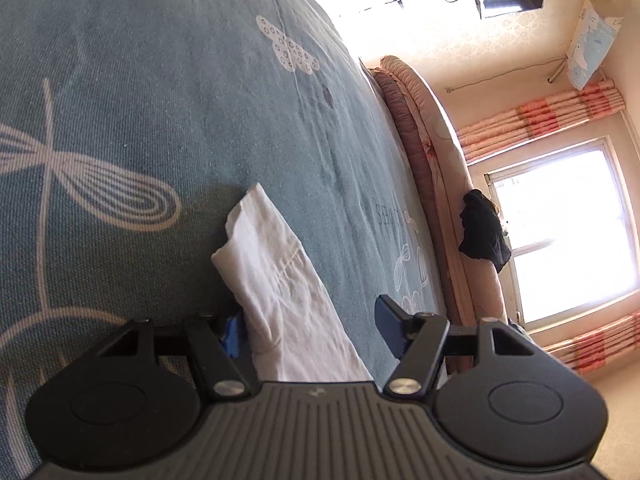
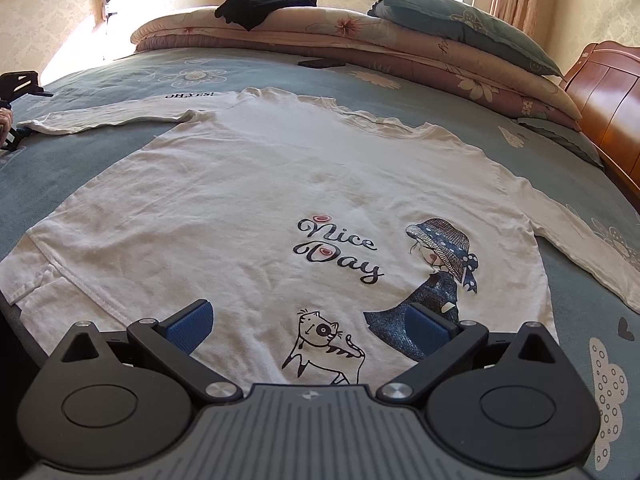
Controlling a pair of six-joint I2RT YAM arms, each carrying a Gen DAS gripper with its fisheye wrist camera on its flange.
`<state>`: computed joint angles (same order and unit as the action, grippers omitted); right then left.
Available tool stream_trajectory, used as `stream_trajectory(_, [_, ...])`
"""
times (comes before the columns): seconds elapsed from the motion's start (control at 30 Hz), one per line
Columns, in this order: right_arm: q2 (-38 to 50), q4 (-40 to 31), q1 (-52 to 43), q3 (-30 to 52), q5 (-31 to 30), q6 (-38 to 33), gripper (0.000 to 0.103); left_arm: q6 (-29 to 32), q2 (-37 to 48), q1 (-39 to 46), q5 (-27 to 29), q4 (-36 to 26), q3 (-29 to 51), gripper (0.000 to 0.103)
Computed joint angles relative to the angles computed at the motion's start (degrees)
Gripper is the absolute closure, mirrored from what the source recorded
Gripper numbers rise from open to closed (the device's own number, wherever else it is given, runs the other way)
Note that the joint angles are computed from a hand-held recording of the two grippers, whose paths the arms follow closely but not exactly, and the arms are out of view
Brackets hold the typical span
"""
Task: Fold clothes
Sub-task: 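Roll the left gripper and close it on the 'OH,YES!' sleeve cuff, then lift the gripped sleeve cuff up off the bed with the left gripper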
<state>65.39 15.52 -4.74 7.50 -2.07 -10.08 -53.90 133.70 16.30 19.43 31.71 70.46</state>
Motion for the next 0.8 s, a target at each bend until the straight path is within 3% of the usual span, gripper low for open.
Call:
stream_trajectory(0.07, [1.0, 0.8, -0.8, 0.0, -1.1, 0.0, 0.000, 5.4, -1.7, -1.3, -2.5, -1.7, -1.2, 0.040])
stream_trajectory(0.17, [3.1, 2.2, -1.3, 0.3, -2.3, 0.1, 0.000, 7.0, -3.0, -2.0, -6.2, -4.1, -2.1, 0.065])
stream_trajectory(0.23, [3.3, 3.4, -1.5, 0.0, -3.1, -0.4, 0.000, 7.5, -3.6, -2.3, -8.5, -9.3, -0.4, 0.087])
stream_trajectory(0.27, [3.4, 4.1, -1.8, -0.2, -4.0, -0.8, 0.000, 8.0, -3.9, -2.4, -9.3, -12.2, 0.8, 0.091])
stream_trajectory(0.53, [13.4, 8.9, -6.7, 5.8, -12.7, -8.4, 0.000, 10.7, -4.5, -5.8, -17.2, -36.4, 14.2, 0.092])
stream_trajectory(0.63, [19.2, 11.3, -8.4, 9.5, -17.0, -12.1, 0.000, 11.3, -7.0, -7.4, -19.1, -38.4, 14.9, 0.092])
stream_trajectory(0.8, [27.6, 16.5, -11.0, 10.9, -22.0, -9.4, 0.000, 14.2, -10.2, -11.5, -24.0, -43.8, 18.8, 0.092])
